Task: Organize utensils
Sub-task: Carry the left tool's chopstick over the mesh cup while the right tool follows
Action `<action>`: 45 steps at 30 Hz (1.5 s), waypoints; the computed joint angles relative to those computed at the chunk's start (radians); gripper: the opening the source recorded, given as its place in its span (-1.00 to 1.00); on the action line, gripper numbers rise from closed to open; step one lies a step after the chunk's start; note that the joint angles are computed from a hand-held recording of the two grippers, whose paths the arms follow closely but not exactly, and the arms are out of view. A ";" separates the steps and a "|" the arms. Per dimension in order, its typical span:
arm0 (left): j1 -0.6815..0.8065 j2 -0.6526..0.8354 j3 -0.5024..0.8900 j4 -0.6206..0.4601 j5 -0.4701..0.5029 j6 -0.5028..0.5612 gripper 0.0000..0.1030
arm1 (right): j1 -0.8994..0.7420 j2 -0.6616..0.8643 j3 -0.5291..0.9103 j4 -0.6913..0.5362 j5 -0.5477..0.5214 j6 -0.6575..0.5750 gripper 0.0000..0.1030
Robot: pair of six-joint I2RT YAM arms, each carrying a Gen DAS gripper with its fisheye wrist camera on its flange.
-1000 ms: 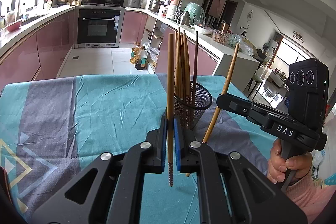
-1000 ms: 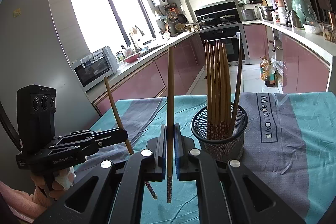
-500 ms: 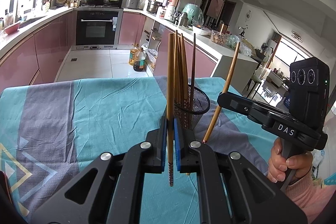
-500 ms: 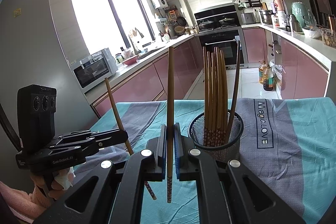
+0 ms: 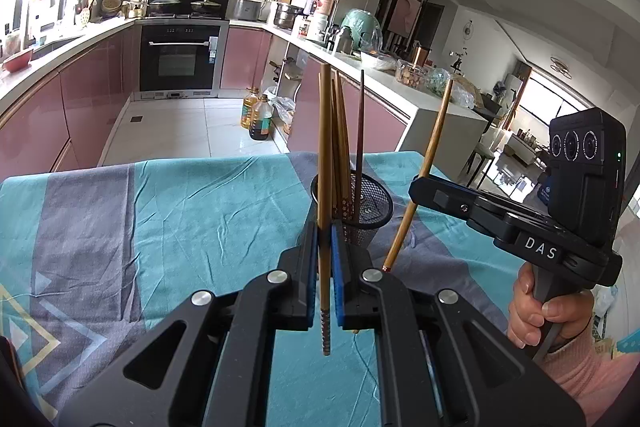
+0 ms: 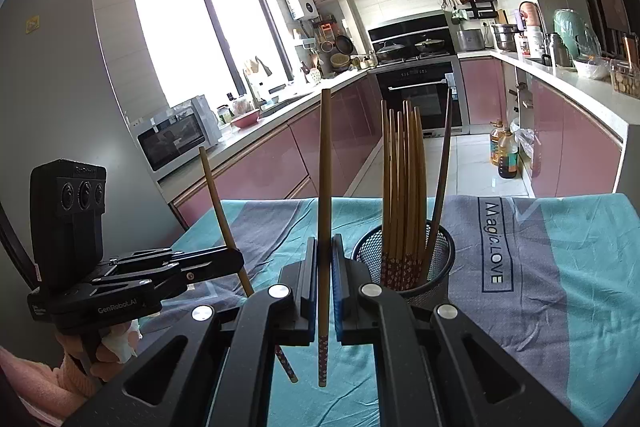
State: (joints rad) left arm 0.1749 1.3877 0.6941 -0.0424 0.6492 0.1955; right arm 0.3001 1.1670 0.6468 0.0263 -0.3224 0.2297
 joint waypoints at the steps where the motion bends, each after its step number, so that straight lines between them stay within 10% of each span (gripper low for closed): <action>1: -0.002 0.002 0.002 0.001 0.001 -0.001 -0.86 | -0.002 0.000 0.002 -0.001 0.000 -0.002 -0.89; 45: -0.055 0.033 0.048 0.009 -0.012 -0.021 -0.86 | -0.040 0.029 0.008 0.023 -0.023 -0.016 -0.89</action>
State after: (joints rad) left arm 0.1198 1.4207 0.7426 -0.0329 0.6370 0.1748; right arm 0.2602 1.1955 0.6549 0.0492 -0.3459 0.2140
